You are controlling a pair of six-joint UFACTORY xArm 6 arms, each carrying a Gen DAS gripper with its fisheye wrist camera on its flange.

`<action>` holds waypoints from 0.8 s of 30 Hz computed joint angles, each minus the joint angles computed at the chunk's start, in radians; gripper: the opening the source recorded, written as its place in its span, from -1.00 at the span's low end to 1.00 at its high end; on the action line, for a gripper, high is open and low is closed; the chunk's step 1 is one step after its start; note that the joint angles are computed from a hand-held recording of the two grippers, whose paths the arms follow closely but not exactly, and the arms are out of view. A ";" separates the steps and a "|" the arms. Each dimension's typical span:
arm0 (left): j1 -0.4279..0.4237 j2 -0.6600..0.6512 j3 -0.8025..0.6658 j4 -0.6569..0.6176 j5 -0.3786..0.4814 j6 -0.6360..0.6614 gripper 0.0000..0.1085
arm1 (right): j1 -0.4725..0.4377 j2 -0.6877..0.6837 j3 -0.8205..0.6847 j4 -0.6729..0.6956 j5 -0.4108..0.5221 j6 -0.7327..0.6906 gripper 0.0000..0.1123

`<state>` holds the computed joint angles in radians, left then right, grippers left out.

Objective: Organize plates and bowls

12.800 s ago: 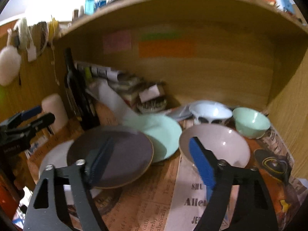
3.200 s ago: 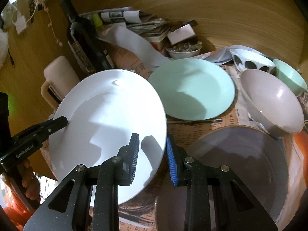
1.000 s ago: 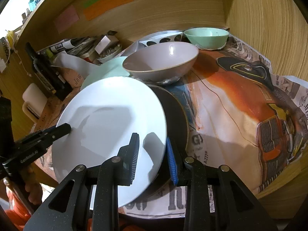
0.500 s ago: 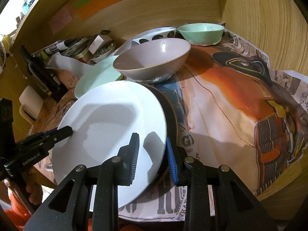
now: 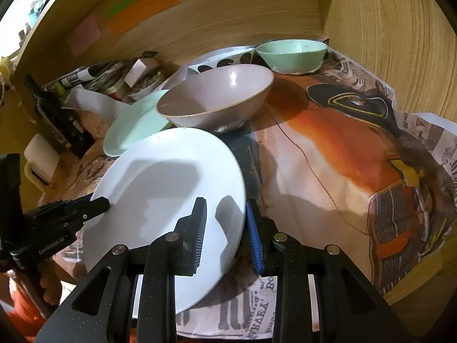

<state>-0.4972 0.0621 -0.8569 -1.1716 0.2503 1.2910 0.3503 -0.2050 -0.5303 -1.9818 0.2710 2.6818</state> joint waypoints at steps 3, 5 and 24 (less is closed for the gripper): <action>0.004 0.004 -0.005 0.003 0.008 0.001 -0.50 | 0.002 0.002 0.000 0.028 0.008 -0.043 -0.54; -0.001 0.008 -0.007 -0.015 -0.005 0.019 -0.50 | 0.007 0.001 0.002 0.060 0.024 -0.087 -0.54; 0.074 -0.056 -0.024 -0.212 -0.023 0.174 -0.01 | 0.060 -0.070 -0.025 0.092 0.097 -0.261 -0.28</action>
<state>-0.4233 0.0061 -0.8810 -1.3836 0.2275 1.4646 0.4101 -0.2748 -0.5548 -1.8894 0.3676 2.4212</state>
